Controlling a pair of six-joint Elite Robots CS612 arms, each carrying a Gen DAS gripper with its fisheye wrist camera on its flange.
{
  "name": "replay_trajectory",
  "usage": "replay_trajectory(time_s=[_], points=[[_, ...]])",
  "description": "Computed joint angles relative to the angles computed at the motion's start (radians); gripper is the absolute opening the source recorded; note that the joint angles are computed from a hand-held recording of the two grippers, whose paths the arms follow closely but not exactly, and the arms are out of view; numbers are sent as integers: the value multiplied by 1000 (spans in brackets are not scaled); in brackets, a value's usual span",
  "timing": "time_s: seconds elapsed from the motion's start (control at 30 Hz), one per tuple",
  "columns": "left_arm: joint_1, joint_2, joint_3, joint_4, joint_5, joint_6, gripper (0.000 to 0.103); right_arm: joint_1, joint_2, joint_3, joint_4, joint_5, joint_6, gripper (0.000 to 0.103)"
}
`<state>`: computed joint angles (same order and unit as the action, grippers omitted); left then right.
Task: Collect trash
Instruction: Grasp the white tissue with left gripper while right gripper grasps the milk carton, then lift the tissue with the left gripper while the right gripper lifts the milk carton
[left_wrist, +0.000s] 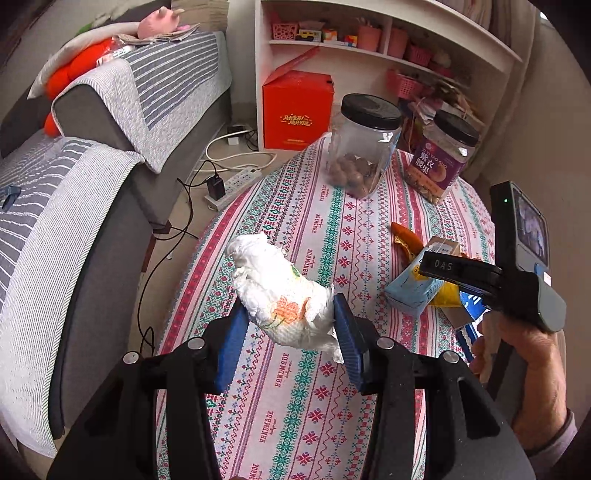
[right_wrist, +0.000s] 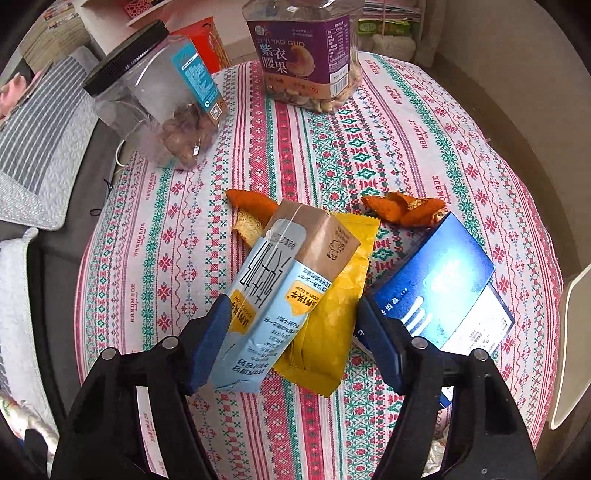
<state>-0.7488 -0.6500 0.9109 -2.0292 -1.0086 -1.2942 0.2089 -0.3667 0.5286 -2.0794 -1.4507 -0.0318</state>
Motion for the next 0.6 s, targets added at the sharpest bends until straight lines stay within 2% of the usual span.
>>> replay_trajectory(time_s=[0.23, 0.3, 0.33, 0.37, 0.4, 0.5, 0.6], points=[[7, -40, 69, -17, -3, -52, 46, 35, 45, -64, -22, -83, -62, 73], [7, -50, 84, -23, 1, -58, 46, 43, 42, -51, -57, -89, -87, 67], [7, -54, 90, -25, 2, -60, 46, 44, 41, -46, -66, -75, -104, 50], [7, -57, 96, -28, 1, -62, 46, 43, 45, -56, -44, -46, -110, 29], [8, -60, 100, -28, -2, -65, 46, 41, 43, -52, -40, -25, -102, 25], [11, -62, 107, -32, -17, -73, 46, 38, 12, 21, -101, 12, -108, 24], [12, -65, 112, -36, -19, -75, 46, 32, -12, 67, -98, 60, -142, 24]])
